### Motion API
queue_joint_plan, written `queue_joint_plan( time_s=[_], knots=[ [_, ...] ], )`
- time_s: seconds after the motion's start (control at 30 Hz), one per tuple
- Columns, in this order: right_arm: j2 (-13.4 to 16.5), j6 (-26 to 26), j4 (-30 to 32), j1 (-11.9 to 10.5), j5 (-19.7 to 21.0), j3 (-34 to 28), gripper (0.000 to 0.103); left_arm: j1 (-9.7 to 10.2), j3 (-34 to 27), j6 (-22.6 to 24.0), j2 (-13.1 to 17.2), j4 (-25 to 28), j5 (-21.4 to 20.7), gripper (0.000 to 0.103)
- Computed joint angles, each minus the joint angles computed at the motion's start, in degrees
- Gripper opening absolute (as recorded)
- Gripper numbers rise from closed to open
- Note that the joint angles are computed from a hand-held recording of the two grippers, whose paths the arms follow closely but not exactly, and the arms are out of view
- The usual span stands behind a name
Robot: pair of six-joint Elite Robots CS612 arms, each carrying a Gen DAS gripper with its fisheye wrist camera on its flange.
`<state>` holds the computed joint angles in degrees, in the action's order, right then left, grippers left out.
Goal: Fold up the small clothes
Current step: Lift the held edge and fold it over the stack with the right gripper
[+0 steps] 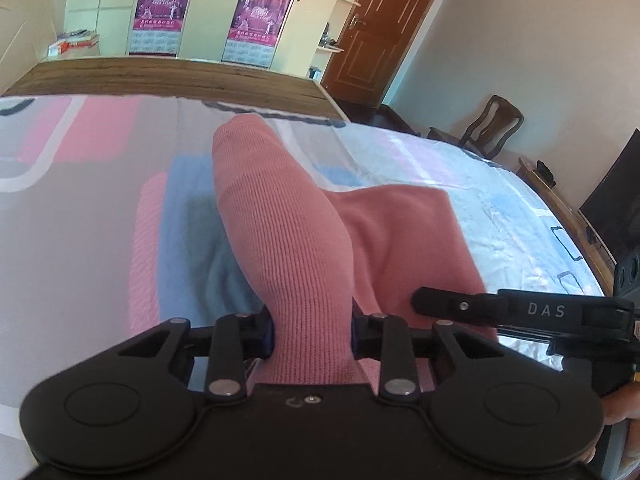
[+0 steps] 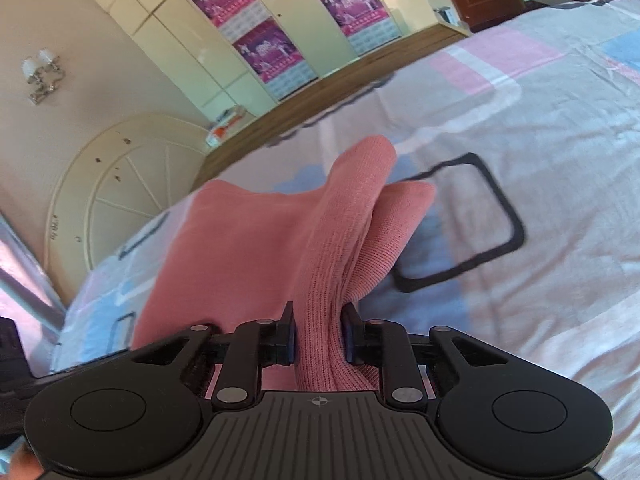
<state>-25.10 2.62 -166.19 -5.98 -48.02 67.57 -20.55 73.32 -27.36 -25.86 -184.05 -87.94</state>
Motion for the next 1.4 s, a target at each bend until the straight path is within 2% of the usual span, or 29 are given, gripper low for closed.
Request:
queue_joint_plan(
  time_s=[0.3,0.5,0.67,0.87,0.97,1.13,1.4],
  knots=[
    [-1.8,1.6,-3.0,2.3,4.5,2.3,0.021,1.17,6.5,0.7,-4.3,-3.6,3.0,0.029],
    [-2.5,2.8,-4.4,5.5,5.6,3.1,0.021,3.42,13.0,1.4,-7.7,-7.2,4.5,0.029],
    [-2.6,4.5,-5.8,9.5,4.4,3.1,0.021,7.32,17.9,2.2,-9.8,-10.4,2.8,0.029],
    [-2.0,10.6,-8.4,15.0,0.2,1.5,0.021,13.45,20.9,6.0,-11.1,-12.4,-2.3,0.029],
    [-0.8,12.5,-8.6,17.6,-1.6,-1.0,0.021,16.34,21.4,8.0,-11.5,-12.0,-4.0,0.029],
    [1.9,14.6,-6.1,21.1,-3.2,-6.6,0.021,19.72,20.9,10.9,-11.5,-10.5,-4.9,0.029],
    [7.2,14.8,0.8,24.5,-6.5,-16.6,0.021,24.15,16.8,12.5,-8.7,-7.4,-7.1,0.029]
  ],
)
